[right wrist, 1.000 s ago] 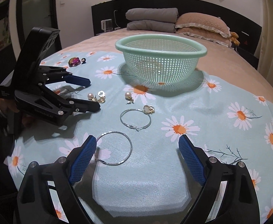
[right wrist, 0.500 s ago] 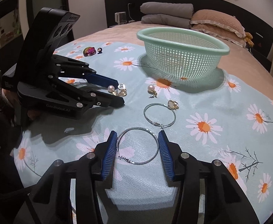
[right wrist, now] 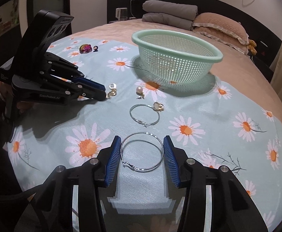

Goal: Organize jewelry
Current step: 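Grasp a pearl earring with the left tool while the right tool grasps a large silver hoop, then carry the pearl earring and hoop into the green basket and open both tools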

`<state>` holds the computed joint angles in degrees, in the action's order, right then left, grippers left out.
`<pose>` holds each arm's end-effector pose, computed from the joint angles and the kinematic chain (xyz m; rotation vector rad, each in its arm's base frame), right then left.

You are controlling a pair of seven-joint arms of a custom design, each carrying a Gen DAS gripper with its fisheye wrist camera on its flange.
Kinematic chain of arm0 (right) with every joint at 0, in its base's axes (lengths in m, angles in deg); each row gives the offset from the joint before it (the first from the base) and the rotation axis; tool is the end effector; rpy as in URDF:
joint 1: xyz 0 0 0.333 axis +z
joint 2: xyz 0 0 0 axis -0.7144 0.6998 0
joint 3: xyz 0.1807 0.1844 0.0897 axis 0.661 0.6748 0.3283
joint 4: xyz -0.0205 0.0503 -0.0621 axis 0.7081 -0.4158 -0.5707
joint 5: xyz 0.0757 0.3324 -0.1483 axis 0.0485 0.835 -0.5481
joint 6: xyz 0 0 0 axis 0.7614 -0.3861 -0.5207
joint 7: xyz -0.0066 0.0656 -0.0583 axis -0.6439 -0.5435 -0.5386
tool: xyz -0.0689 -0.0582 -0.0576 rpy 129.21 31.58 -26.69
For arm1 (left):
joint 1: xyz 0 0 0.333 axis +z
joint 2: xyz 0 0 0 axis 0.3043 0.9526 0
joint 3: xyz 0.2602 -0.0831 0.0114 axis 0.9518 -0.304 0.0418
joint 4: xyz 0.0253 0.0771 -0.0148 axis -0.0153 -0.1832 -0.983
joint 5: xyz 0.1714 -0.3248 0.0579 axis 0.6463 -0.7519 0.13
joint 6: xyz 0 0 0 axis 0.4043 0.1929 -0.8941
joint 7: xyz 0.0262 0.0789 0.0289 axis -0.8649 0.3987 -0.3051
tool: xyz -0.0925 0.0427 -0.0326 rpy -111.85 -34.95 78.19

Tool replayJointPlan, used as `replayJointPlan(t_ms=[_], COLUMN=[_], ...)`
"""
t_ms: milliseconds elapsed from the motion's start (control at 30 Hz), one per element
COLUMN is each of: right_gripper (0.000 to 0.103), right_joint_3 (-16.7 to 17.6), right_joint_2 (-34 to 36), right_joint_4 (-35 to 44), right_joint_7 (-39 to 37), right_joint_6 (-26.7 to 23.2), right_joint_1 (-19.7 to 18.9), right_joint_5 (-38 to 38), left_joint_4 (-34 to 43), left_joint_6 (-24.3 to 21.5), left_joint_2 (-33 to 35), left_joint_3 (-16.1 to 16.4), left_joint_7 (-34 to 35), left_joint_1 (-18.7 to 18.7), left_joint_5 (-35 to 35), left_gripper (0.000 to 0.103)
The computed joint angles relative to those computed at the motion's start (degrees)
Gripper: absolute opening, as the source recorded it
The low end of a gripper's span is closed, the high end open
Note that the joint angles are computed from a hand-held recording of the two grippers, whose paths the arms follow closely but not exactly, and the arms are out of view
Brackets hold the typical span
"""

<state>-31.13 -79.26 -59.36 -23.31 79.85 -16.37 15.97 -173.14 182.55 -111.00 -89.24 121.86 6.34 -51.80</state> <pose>0.4447 0.3062 0.5078 -2.3014 0.8371 -0.4780 0.4339 -0.1573 0.4879 -1.5024 2.2259 -0.8425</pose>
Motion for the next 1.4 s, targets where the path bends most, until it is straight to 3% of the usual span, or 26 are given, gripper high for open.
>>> replayJointPlan(t_ms=[367, 433, 900, 1033, 1133, 1400], right_gripper=[0.043, 0.043, 0.043, 0.043, 0.043, 0.043], right_joint_3=[0.8, 1.7, 2.6, 3.7, 3.2, 3.0], right_joint_2=[1.3, 2.5, 14.0, 19.1, 22.1, 25.8], right_joint_4=[4.6, 6.1, 22.3, 29.2, 33.5, 38.0], right_joint_7=[4.2, 7.5, 7.7, 7.3, 9.3, 11.1], right_joint_6=[-2.4, -1.5, 6.1, 3.9, 1.6, -1.1], right_joint_1=[-2.5, -3.6, -4.3, -4.9, -4.2, -4.2], right_joint_5=[-9.6, -14.9, -17.3, -15.4, -17.8, -18.8], left_joint_4=[2.2, 3.2, 16.0, 19.8, 21.2, 23.4], left_joint_6=[-3.2, -3.2, -0.2, -1.0, -1.7, -2.7], left_joint_2=[-2.5, -2.5, 6.2, 9.5, 11.1, 14.1], left_joint_3=[-1.8, -1.3, 0.2, -0.1, 1.3, 0.1], left_joint_7=[-1.5, -1.3, 1.8, 1.2, 4.6, 2.0], left_joint_1=[3.0, 2.8, 3.0, 3.7, 2.2, 3.8], left_joint_5=[6.8, 6.8, 6.6, 6.8, 1.5, 3.9], left_gripper=[0.012, 0.012, 0.012, 0.012, 0.012, 0.012])
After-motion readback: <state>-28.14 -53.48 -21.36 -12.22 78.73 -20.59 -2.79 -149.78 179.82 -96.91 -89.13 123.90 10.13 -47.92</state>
